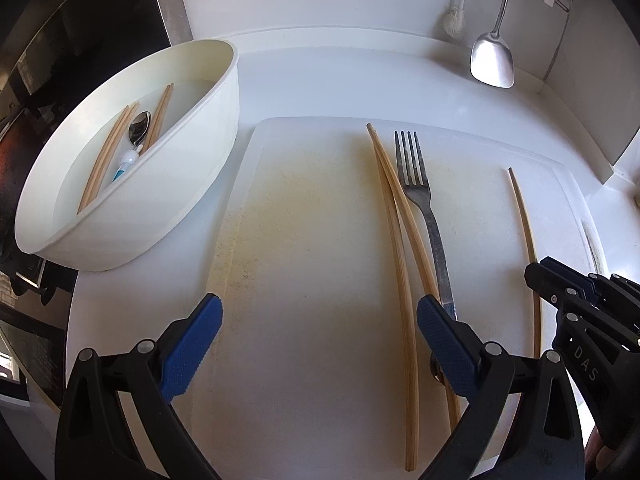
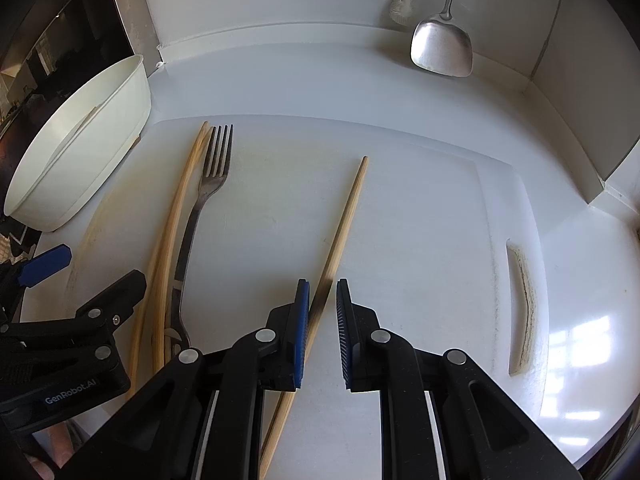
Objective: Organize utensils
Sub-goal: 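Close the right tool on a chopstick while the left tool grasps another chopstick, then lift and carry the chopsticks in both tools over the cream basin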
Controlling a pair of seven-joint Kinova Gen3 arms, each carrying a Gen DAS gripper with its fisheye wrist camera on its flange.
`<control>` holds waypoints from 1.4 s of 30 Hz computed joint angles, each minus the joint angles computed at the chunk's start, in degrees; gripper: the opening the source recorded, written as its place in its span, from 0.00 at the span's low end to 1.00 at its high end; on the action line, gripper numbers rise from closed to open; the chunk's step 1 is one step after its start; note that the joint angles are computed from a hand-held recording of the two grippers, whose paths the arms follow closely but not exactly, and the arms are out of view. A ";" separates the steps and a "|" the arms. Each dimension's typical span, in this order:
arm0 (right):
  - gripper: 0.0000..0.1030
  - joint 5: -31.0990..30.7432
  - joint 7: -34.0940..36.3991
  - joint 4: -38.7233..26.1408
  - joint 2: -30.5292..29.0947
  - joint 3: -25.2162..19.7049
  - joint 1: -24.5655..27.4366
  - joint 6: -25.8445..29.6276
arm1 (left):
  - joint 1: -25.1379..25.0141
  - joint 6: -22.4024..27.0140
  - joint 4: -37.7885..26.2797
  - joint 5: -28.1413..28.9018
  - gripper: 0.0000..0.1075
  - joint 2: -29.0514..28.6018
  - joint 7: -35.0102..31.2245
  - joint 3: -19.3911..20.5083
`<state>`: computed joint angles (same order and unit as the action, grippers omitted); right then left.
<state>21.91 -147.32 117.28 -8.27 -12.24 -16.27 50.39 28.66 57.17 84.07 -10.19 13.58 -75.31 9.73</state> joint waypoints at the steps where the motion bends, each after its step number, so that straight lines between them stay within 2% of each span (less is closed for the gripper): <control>1: 0.13 0.02 -0.02 0.04 -0.05 0.00 0.02 -0.05 | 0.04 0.03 0.00 -0.08 0.89 0.18 0.04 -0.02; 10: 0.13 0.66 -0.70 0.26 -0.11 -0.36 0.13 -0.02 | 0.65 -1.07 0.51 -0.83 0.91 1.08 0.79 -0.23; 14: 0.13 0.72 -0.69 0.18 -0.09 -0.30 0.05 0.10 | -0.83 -1.68 0.38 1.97 0.90 1.58 -0.05 -0.18; 21: 0.13 1.58 -1.96 -0.01 0.22 -0.62 -0.40 0.64 | 0.62 -4.51 2.02 -0.58 0.88 1.14 2.47 -0.67; 25: 0.13 2.25 -2.87 -0.20 0.47 -0.90 -0.71 1.17 | 0.12 -5.26 2.41 0.65 0.75 0.71 1.40 -0.15; 27: 0.13 2.73 -3.74 -0.24 0.62 -1.15 -0.98 1.44 | 0.58 -4.84 2.20 0.50 0.63 0.53 1.73 0.01; 31: 0.11 3.55 -5.19 -0.38 0.93 -1.42 -1.61 1.92 | 1.30 -5.23 2.47 0.07 0.47 0.04 1.59 0.41; 33: 0.08 4.55 -6.08 -0.54 1.32 -1.64 -1.97 2.33 | 1.28 -5.23 2.35 0.48 0.35 -0.02 0.90 0.71; 34: 0.08 4.94 -6.57 -0.53 1.42 -1.72 -2.19 2.43 | 1.28 -5.20 2.27 0.70 0.33 -0.02 0.49 0.84; 36: 0.06 5.00 -6.58 -0.29 1.26 -1.37 -2.44 2.02 | 1.05 -5.08 2.03 1.56 0.17 0.00 -0.86 1.19; 38: 0.06 4.75 -6.47 0.13 0.90 -0.97 -2.40 1.30 | 0.98 -4.88 1.84 2.24 0.07 0.02 -1.52 1.25; 42: 0.06 4.21 -6.20 0.55 0.51 -0.68 -2.15 0.25 | 0.24 -4.48 1.50 4.06 0.07 0.03 -2.52 1.18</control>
<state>26.12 -153.52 117.84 -7.76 -12.92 -18.42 50.64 28.89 52.69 85.57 -6.13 13.61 -77.83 10.91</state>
